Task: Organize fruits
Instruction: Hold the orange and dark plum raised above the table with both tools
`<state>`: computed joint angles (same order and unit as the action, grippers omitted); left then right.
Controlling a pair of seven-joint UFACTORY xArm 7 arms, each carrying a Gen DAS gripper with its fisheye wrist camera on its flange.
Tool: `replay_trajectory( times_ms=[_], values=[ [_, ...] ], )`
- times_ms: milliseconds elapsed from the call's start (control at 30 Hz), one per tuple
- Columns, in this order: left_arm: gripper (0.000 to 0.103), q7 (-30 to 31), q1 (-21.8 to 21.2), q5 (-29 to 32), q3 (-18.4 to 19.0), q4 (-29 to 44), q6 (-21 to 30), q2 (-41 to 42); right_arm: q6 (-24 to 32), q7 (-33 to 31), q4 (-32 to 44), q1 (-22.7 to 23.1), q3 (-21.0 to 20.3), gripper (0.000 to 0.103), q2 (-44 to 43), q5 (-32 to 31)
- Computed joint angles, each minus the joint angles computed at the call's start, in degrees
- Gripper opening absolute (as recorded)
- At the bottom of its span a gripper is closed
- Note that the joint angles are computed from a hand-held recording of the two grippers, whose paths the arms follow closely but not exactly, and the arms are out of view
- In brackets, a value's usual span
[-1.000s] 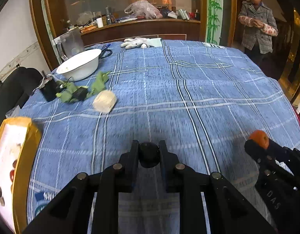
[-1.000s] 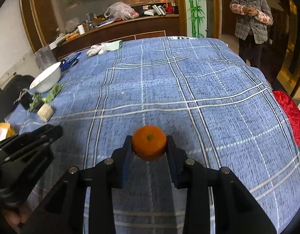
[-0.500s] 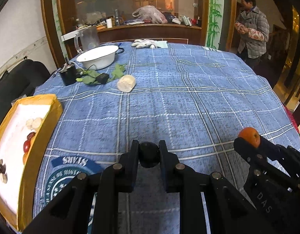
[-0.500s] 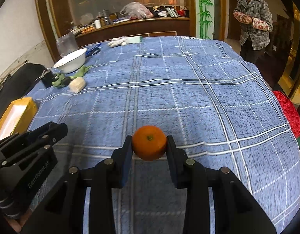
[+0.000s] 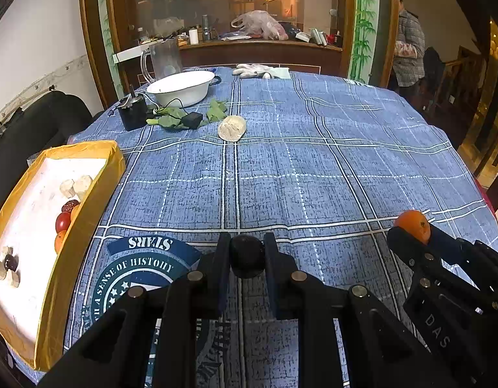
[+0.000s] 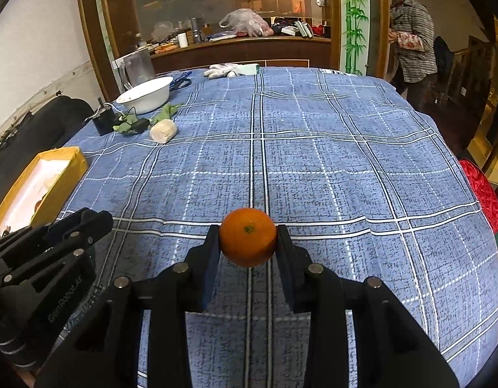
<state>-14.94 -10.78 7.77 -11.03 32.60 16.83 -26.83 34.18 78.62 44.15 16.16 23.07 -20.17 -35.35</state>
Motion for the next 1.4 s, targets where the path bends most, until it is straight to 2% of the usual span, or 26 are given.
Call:
replay_trajectory(
  times_ms=[733, 1400],
  values=[
    [0.019, 1.36, -0.91, -1.53, 1.06, -3.4, 0.9, -4.24, 0.11, 0.15, -0.51, 0.53, 1.44, 0.036, -1.81, 0.5],
    [0.018, 1.44, 1.44, -1.6, 1.61, -3.87, 1.56, -5.6, 0.79, 0.19, 1.81, 1.5, 1.82, 0.036, -0.14, -1.18]
  ],
)
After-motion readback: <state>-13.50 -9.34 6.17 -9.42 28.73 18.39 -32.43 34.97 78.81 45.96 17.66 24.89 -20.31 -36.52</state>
